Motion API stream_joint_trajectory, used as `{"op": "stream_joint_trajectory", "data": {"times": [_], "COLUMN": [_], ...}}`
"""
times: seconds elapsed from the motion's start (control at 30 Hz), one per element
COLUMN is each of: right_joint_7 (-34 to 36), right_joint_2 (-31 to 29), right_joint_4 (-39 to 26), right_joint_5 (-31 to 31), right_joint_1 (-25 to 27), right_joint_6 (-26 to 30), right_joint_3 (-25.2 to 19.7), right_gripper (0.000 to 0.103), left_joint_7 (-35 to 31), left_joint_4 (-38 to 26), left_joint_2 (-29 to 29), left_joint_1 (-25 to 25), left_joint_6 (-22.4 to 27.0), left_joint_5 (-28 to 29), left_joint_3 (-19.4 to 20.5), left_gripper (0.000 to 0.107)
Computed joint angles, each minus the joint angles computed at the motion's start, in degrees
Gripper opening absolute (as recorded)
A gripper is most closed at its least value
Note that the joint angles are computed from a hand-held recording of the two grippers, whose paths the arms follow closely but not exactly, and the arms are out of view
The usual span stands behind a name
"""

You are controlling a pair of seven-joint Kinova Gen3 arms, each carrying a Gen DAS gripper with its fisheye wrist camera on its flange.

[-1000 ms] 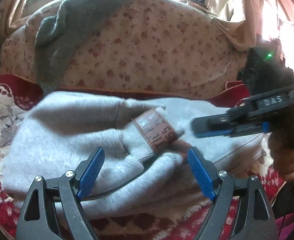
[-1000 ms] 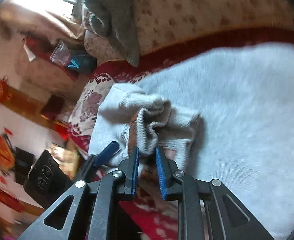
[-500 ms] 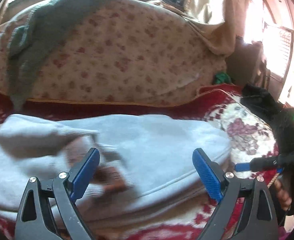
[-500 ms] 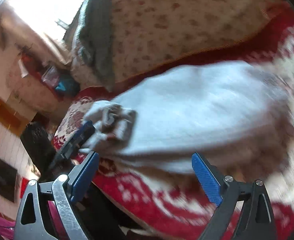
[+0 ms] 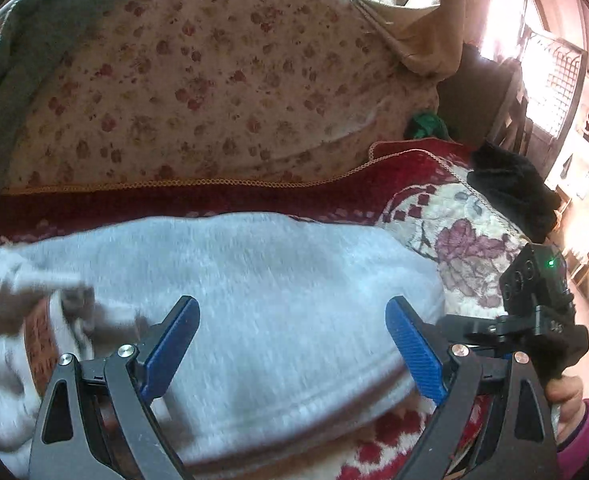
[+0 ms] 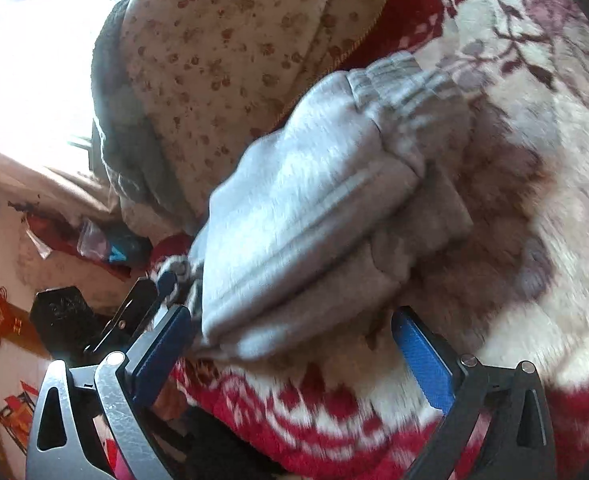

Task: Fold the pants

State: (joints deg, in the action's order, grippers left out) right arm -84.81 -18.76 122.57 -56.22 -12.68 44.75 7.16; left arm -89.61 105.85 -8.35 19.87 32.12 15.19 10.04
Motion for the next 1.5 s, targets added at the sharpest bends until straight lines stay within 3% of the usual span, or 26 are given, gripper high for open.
{"op": "stream_joint_trajectory", "data": {"times": [0.07,0.13,0.2,0.3,0.4,0.47,0.67,0.77,0.83,0.9,0.97,1.07,1.13,1.2,1.27,1.33,1.4,1.5], "right_joint_7": [1.6,2.4,3.5,4.3,1.9,3.1,15.3,19.1,19.9,19.5,18.5,15.7,14.5,14.6,14.9,15.0,17.8,20.9], "right_joint_2": [2.1,2.0,1.9,1.3,0.6,0.7,1.5,1.5,1.5,2.1,2.4,-0.2,-2.0,-2.0,-1.1,-0.1,1.0,0.9], "right_joint_4": [0.4,2.2,2.2,1.2,0.6,1.1,5.4,6.3,6.5,5.5,4.0,1.8,0.3,-0.3,0.6,2.3,4.2,5.1], "right_joint_5": [-3.3,-6.6,-6.0,-1.7,2.7,2.1,-7.9,-10.6,-11.5,-10.4,-8.5,-1.5,3.2,5.0,3.2,-1.5,-6.2,-7.6], "right_joint_1": [-0.2,-1.3,0.1,0.7,0.9,-0.3,-3.8,-1.6,-0.7,0.8,4.9,10.2,13.3,14.3,12.6,9.1,5.3,-0.4], "right_joint_6": [-2.2,-6.0,-6.8,-4.4,-4.8,-5.6,-6.4,-6.8,-6.6,-3.8,-1.2,-3.0,-4.0,-4.4,-4.1,-3.3,-2.9,-5.1], "right_joint_3": [0.1,0.7,-0.2,0.0,-1.9,-0.9,5.0,3.2,2.6,2.6,-0.4,-8.4,-13.6,-15.4,-13.1,-7.8,-2.5,1.7], "right_gripper": [0.102,0.094,0.056,0.049,0.049,0.05,0.055,0.055,0.056,0.056,0.055,0.054,0.054,0.054,0.056,0.058,0.067,0.069], "left_joint_7": [-0.2,2.0,2.1,-0.6,-5.1,-7.1,-8.0,-8.6,-8.8,-10.1,-13.0,-19.1,-23.8,-25.6,-24.6,-22.4,-20.5,-20.7], "left_joint_4": [-2.9,-7.0,-10.4,-18.4,-26.3,-31.6,-47.2,-53.8,-58.3,-62.3,-65.6,-68.9,-68.4,-68.0,-70.7,-73.5,-77.5,-76.3], "left_joint_2": [2.1,4.7,7.0,12.1,18.6,22.9,35.6,41.5,44.6,47.8,50.1,52.1,51.7,51.8,53.4,55.3,57.5,57.4], "left_joint_1": [0.1,-1.0,1.2,8.3,12.5,11.1,-0.5,-4.6,-5.2,-6.1,-5.5,-3.7,-1.5,-0.8,-0.1,0.0,1.3,2.2], "left_joint_6": [1.3,3.7,5.4,11.0,16.7,21.3,35.2,42.2,46.9,51.5,56.2,62.8,63.9,63.5,65.5,66.8,69.1,67.5], "left_joint_5": [-1.1,-5.0,-7.2,-7.5,-3.9,-2.6,-7.9,-9.6,-10.0,-6.9,-2.4,0.7,-0.7,0.8,4.0,5.7,5.7,5.2], "left_joint_3": [-0.2,1.3,-0.5,-8.3,-15.0,-14.8,0.0,7.4,9.4,10.5,9.1,7.8,6.9,5.3,2.8,3.1,2.9,2.2], "left_gripper": [0.094,0.094,0.094,0.094,0.094,0.094,0.094,0.094,0.094,0.094,0.094,0.103,0.103,0.103,0.103,0.103,0.103,0.103]}}
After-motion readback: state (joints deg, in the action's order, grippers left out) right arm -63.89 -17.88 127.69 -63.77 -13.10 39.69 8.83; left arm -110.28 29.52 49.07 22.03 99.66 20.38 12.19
